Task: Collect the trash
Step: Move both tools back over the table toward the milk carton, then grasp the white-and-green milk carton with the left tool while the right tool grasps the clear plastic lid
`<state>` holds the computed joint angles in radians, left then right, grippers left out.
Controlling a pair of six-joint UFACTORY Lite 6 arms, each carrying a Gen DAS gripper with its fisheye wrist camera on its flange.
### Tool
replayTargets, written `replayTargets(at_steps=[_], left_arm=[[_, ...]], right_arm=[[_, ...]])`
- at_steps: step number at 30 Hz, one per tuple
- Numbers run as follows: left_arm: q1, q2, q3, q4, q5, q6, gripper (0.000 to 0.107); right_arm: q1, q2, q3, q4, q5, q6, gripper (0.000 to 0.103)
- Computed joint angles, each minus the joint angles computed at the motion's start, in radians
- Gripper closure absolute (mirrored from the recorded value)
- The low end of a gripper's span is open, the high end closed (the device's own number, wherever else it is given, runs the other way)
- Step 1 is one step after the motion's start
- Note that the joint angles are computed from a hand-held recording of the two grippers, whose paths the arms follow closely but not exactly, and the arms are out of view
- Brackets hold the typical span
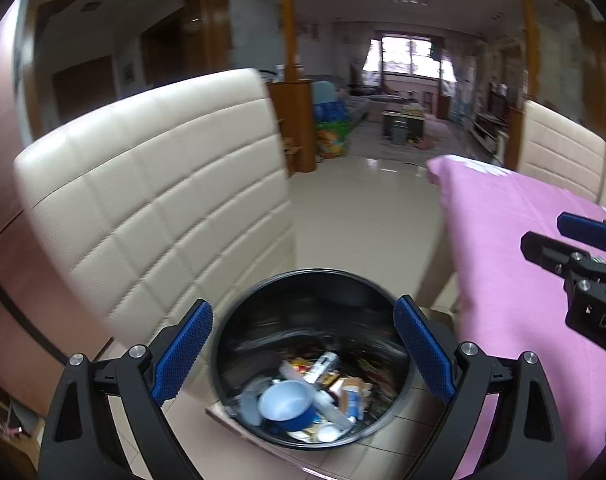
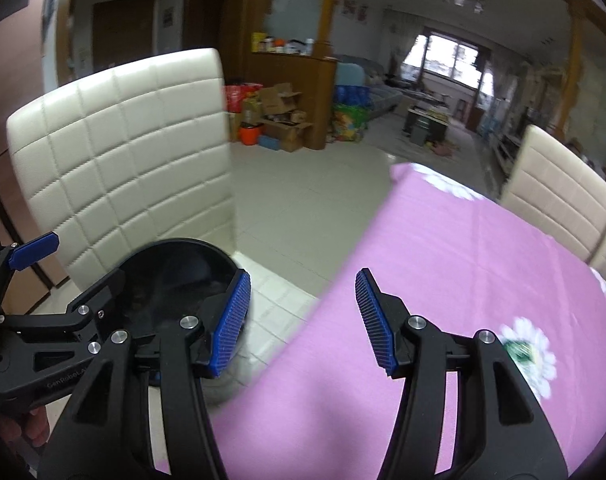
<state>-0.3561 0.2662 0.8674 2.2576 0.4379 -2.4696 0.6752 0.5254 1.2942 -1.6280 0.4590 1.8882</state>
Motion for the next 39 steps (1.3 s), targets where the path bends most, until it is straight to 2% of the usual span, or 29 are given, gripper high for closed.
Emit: replayTargets(at_steps=[4,10,14,17,19,23,30,33,35,39], left_arm=[[-0.13,0.019,0.042,-0.129,0.02,0.112,0.017],[-0.312,0.105,0.178,-0.305,0.025,0.268,0.017],[-0.418,0.181,0.29,-0.425,0.017,0.382,0.017],[-0.486,0.246,0.384,-0.518,0.017,0.479,0.017],[-0.526,0.287,0.445,-0.571,0.022,0.536,0.017],[-0.602,0.386,0.595,-0.703,0.024,0.676,0.017],[-0.672,0.57,0.885,-0.968,0.034,0.957,0.017],[-0.682,0.666,1.038,-1.098,0.062,1.097,0.017],[-0.682,0.719,1.118,-1.166,0.074,1.162,0.017],[-0.672,0.865,1.34,-1.327,0.13,1.33,0.017]], right_arm=[[-0.07,-0.197,-0.249,-0.139,0.007,0.165,0.047],[-0.195,-0.464,-0.552,-0.247,0.013,0.278,0.044],[-0.331,-0.64,-0.759,-0.326,0.0,0.322,0.041],[-0.49,-0.737,-0.87,-0.439,-0.063,0.383,0.041],[-0.597,-0.755,-0.909,-0.544,-0.106,0.453,0.041],[-0.798,-0.739,-0.961,-0.907,-0.188,0.719,0.041],[-0.934,-0.72,-1.023,-1.331,-0.172,1.029,0.042],[-0.948,-0.667,-0.998,-1.408,-0.16,1.098,0.045],[-0.951,-0.62,-0.973,-1.45,-0.151,1.134,0.053],[-0.927,-0.548,-0.932,-1.416,-0.13,1.106,0.064]])
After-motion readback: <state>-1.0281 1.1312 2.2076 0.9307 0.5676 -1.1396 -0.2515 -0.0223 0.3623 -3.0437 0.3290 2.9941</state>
